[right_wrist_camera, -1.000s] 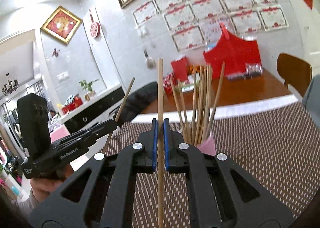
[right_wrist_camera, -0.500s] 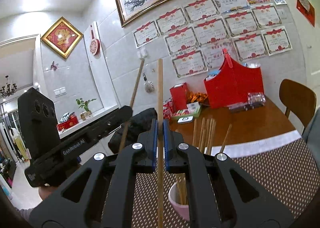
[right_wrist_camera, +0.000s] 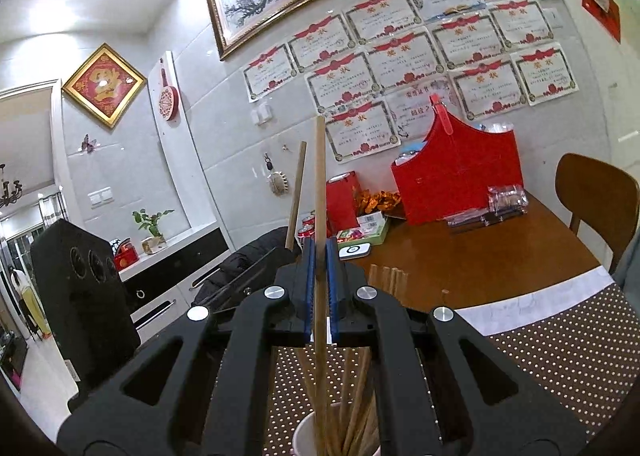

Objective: Organize utensils
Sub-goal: 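Lift both chopsticks upright into the pink cup and open both grippers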

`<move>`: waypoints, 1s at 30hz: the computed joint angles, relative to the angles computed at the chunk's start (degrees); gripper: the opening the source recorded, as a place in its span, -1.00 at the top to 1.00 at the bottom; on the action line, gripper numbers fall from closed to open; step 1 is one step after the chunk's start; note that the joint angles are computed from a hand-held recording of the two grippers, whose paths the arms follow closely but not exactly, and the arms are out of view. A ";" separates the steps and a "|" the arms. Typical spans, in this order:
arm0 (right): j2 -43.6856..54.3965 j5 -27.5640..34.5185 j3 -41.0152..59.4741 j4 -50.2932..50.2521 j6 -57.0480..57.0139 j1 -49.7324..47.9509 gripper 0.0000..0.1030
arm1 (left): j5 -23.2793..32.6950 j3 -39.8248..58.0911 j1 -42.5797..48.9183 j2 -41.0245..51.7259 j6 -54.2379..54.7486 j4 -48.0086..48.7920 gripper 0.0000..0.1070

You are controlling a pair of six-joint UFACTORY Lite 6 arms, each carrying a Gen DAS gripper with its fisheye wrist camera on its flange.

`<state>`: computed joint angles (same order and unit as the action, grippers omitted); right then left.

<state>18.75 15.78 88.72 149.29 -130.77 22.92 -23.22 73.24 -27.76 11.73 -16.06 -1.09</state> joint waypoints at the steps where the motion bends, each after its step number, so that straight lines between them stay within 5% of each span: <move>1: 0.77 0.34 0.18 0.58 -0.66 -0.15 0.88 | -0.46 -0.10 0.04 0.47 0.05 -0.12 0.90; 23: 4.40 1.90 -1.12 6.06 -6.75 0.37 0.84 | -6.13 -5.10 -0.89 3.44 3.93 -4.91 0.89; 24: 3.67 1.59 -1.82 4.35 -4.64 0.19 0.78 | -5.98 -5.61 -0.94 2.81 4.33 -5.23 0.87; 25: 2.94 1.50 -2.50 4.86 -4.92 0.13 0.38 | -6.29 -6.93 -1.14 1.49 5.59 -6.31 0.72; 26: 1.76 1.64 -3.81 7.67 -7.58 0.29 -0.42 | -6.65 -8.22 -1.44 0.12 7.44 -7.96 0.38; 27: -0.37 2.80 -6.36 12.20 -11.66 0.48 -0.65 | -7.09 -9.42 -1.73 -1.19 9.40 -9.80 0.22; 30: -5.38 4.37 -11.26 19.35 -18.69 1.13 -0.69 | -6.60 -12.51 -2.92 -5.97 17.26 -16.66 -0.19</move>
<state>13.37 20.14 77.46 168.64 -149.47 24.04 -29.82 60.74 -30.68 5.76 1.20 -17.76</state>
